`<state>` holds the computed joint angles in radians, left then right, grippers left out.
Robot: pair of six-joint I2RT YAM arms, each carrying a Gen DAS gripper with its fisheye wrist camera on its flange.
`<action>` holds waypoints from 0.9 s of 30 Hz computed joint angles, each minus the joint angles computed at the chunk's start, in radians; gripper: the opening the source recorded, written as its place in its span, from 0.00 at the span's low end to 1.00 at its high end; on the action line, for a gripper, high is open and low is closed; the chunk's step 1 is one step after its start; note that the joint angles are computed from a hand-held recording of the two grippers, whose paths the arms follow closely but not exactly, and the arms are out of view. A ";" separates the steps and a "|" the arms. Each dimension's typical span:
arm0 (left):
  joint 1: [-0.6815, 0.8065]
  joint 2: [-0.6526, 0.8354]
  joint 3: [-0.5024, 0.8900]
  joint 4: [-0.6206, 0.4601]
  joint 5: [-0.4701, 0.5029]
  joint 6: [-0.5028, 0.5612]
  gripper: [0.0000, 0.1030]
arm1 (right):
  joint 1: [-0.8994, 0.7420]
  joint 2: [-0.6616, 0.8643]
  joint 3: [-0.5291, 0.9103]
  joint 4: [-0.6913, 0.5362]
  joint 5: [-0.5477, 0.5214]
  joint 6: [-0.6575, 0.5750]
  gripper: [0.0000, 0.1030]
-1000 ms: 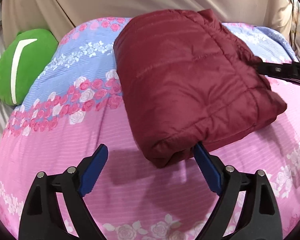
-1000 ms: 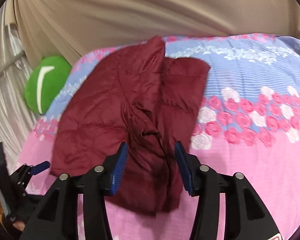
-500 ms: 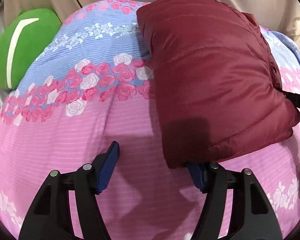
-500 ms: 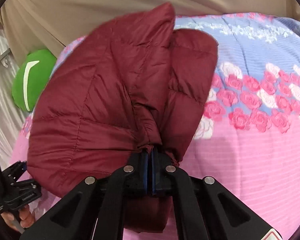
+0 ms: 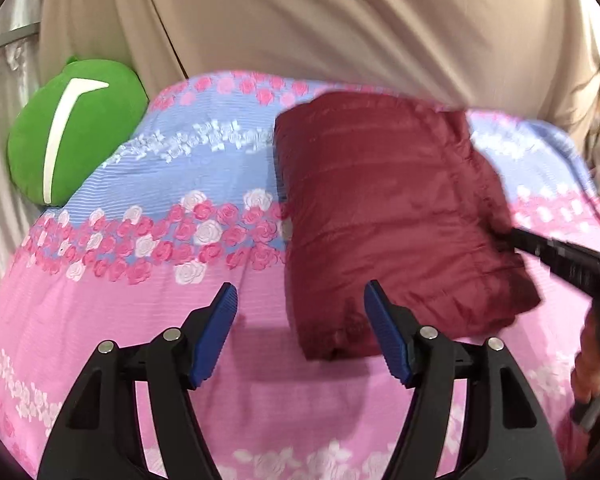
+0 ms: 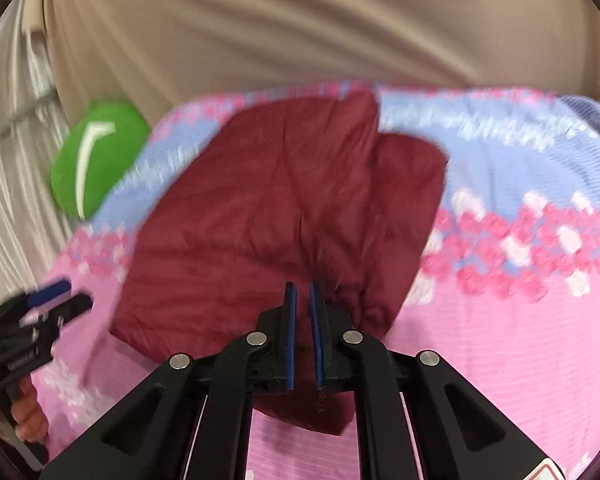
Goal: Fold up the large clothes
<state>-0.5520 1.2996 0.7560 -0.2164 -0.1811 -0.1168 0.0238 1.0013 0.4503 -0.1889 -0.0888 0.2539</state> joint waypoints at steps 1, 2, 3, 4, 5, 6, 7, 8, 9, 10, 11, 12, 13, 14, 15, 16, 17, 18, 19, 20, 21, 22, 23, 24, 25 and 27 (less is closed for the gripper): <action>-0.014 0.050 0.014 0.008 -0.028 -0.007 0.62 | 0.013 0.064 0.002 0.015 0.012 0.005 0.05; -0.022 0.110 0.030 0.016 -0.044 -0.009 0.62 | 0.010 0.122 -0.013 0.061 0.012 0.008 0.01; -0.029 0.141 0.028 0.032 -0.051 -0.016 0.64 | -0.003 0.147 -0.031 0.100 -0.001 0.008 0.00; -0.036 0.169 0.024 0.053 -0.070 -0.023 0.64 | -0.023 0.139 -0.039 0.094 -0.027 0.015 0.00; -0.040 0.179 0.020 0.064 -0.084 -0.023 0.64 | -0.038 0.111 -0.033 0.060 -0.046 0.019 0.00; -0.045 0.182 0.013 0.075 -0.096 -0.025 0.64 | -0.048 0.074 -0.027 0.029 -0.056 0.019 0.00; -0.046 0.182 0.011 0.079 -0.100 -0.026 0.64 | -0.058 0.011 -0.026 0.005 -0.047 0.012 0.00; -0.048 0.178 0.008 0.079 -0.102 -0.027 0.64 | -0.080 -0.032 -0.022 -0.008 -0.039 -0.001 0.00; -0.046 0.177 0.010 0.075 -0.099 -0.028 0.64 | -0.104 -0.050 -0.007 -0.019 -0.041 -0.010 0.06; -0.042 0.178 0.013 0.071 -0.092 -0.032 0.64 | -0.155 -0.037 0.028 -0.031 -0.066 -0.019 0.14; -0.041 0.177 0.014 0.068 -0.088 -0.035 0.64 | -0.205 -0.001 0.060 -0.026 -0.095 -0.022 0.21; -0.040 0.176 0.014 0.066 -0.086 -0.038 0.64 | -0.255 0.042 0.089 -0.015 -0.127 -0.022 0.33; -0.039 0.177 0.016 0.066 -0.085 -0.039 0.64 | -0.305 0.115 0.121 0.016 -0.156 -0.016 0.35; -0.039 0.177 0.016 0.067 -0.084 -0.041 0.64 | -0.337 0.200 0.167 0.029 -0.139 -0.003 0.35; -0.038 0.178 0.017 0.064 -0.080 -0.042 0.64 | -0.352 0.267 0.209 0.032 -0.112 0.007 0.27; -0.035 0.178 0.019 0.062 -0.074 -0.044 0.64 | -0.373 0.347 0.256 0.043 -0.098 0.012 0.14; -0.032 0.178 0.019 0.061 -0.069 -0.046 0.64 | -0.375 0.422 0.308 0.050 -0.090 0.023 0.11; -0.031 0.178 0.020 0.060 -0.065 -0.048 0.64 | -0.385 0.478 0.347 0.051 -0.104 0.028 0.07; -0.030 0.180 0.020 0.063 -0.063 -0.045 0.64 | -0.393 0.545 0.398 0.047 -0.138 0.033 0.04; -0.031 0.182 0.019 0.067 -0.065 -0.043 0.64 | -0.394 0.595 0.437 0.039 -0.186 0.029 0.02; -0.032 0.185 0.019 0.070 -0.067 -0.039 0.64 | -0.391 0.629 0.466 0.028 -0.226 0.016 0.02; -0.033 0.189 0.018 0.076 -0.069 -0.037 0.64 | -0.356 0.670 0.499 0.028 -0.260 0.007 0.02; -0.034 0.192 0.017 0.079 -0.072 -0.038 0.64 | -0.329 0.679 0.508 0.035 -0.261 -0.007 0.02; -0.035 0.197 0.019 0.081 -0.078 -0.040 0.64 | -0.297 0.679 0.511 0.047 -0.240 -0.027 0.03; -0.036 0.201 0.019 0.083 -0.084 -0.044 0.64 | -0.260 0.679 0.508 0.072 -0.214 -0.053 0.03; -0.033 0.210 0.022 0.086 -0.088 -0.048 0.64 | -0.230 0.725 0.530 0.090 -0.199 -0.075 0.03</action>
